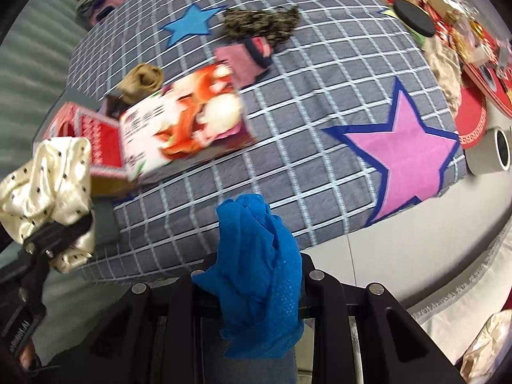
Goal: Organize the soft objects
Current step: 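Lift the scrunchie and blue mesh cloth and carry both over the white box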
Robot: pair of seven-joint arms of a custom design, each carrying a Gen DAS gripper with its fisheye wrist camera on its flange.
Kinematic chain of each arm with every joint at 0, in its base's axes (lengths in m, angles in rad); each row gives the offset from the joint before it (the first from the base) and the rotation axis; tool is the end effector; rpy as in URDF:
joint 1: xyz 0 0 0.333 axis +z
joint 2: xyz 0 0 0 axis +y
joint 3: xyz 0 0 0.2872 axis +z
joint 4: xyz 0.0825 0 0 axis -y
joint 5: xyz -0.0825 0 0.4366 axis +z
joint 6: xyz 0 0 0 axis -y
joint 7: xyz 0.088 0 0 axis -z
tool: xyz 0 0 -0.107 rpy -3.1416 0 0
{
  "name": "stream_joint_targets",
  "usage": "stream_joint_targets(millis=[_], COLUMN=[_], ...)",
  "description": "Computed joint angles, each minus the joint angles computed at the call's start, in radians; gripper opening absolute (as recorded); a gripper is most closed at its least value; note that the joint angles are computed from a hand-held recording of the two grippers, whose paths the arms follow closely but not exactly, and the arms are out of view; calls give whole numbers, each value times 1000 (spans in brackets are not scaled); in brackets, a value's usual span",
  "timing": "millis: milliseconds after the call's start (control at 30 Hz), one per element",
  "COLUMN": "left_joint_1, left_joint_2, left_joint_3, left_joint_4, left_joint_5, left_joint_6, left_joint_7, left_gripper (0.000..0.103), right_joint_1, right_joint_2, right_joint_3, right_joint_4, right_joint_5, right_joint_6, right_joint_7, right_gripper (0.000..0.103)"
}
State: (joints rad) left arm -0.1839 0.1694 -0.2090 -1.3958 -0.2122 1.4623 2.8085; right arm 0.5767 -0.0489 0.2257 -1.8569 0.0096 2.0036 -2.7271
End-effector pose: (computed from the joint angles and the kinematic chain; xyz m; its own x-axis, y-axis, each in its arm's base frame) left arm 0.5873 -0.2586 0.5773 -0.9815 0.0874 0.1706 0.0524 0.9784 -0.1999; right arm 0.4288 0.4471 0.5128 -0.9144 -0.3637 -0.1774 -0.3813 0.9213 0.0763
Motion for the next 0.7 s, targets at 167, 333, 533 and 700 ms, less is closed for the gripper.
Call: stream_joint_targets(millis=[167,333,533,700], left_joint_1=[26,51,79,102], left_joint_2=[7,27,25,15], left_joint_3=[16,27,38,46], left_joint_4=[19,51,48,39], left_joint_5=[-9,-15,-13,-49], left_joint_6=[-3,-14,-7,30], left_joint_7=[35,41,52,33], left_gripper=[20,20,20,20], right_joint_1=[2,10,27,42], right_joint_2=[71,142,248,320], right_joint_3=[-2,-6,-14,-26], right_joint_4=[93,186,338,450], right_joint_5=[-40,-66,-92,-109], right_joint_6=[-10,-11,-62,-106], right_joint_7=[-63,-146,-266,-350], right_gripper=[28,28,28,28])
